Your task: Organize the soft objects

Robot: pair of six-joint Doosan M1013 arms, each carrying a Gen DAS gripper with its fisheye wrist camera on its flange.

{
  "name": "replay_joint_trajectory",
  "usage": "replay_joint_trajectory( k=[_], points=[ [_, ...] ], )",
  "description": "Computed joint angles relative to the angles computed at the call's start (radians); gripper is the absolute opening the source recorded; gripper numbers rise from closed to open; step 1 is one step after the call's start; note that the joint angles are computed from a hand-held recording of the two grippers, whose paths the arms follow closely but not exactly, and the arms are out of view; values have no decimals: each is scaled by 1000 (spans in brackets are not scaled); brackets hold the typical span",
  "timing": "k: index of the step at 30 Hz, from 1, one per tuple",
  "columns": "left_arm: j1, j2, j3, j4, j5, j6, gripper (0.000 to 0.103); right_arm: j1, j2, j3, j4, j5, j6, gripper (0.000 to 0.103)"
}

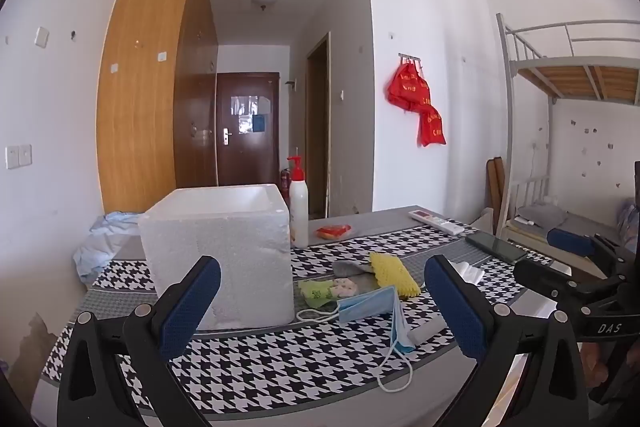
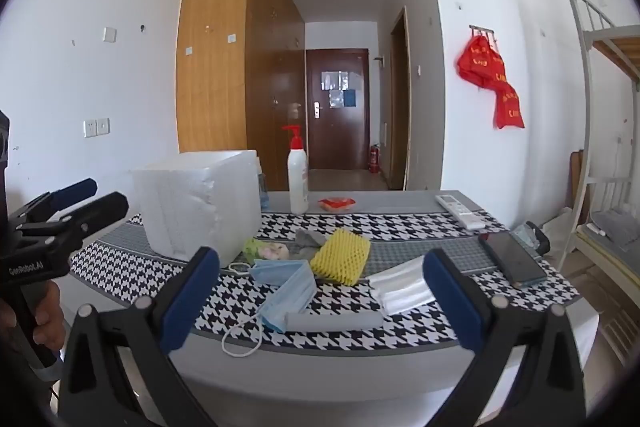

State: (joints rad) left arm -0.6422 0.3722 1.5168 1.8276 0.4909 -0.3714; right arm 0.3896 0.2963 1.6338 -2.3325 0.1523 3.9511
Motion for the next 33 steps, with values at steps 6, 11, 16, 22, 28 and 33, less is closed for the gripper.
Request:
replay_joint_trajectory(
  k=[6,11,16,22,28,33],
  points=[
    [-2,6,-19,-102,-23,99,102,0,-1,-3,91,-10,-90,103],
    [8,3,-13,-72,-35,61,102,5,1,-9,122,-9,-122,103],
    [9,3,-13,-70,-36,50,102,2,-1,-4,60,-7,-59,103],
    [4,4,-15,-87,-28,79,102,2,-4,1,27,-8,-29,103],
    [3,5,-16,-85,-39,94,102,1,-3,-1,26,-9,-28,103],
    [1,3,-14,-79,-27,83,102,1,-2,-2,40,-8,-41,103]
  ],
)
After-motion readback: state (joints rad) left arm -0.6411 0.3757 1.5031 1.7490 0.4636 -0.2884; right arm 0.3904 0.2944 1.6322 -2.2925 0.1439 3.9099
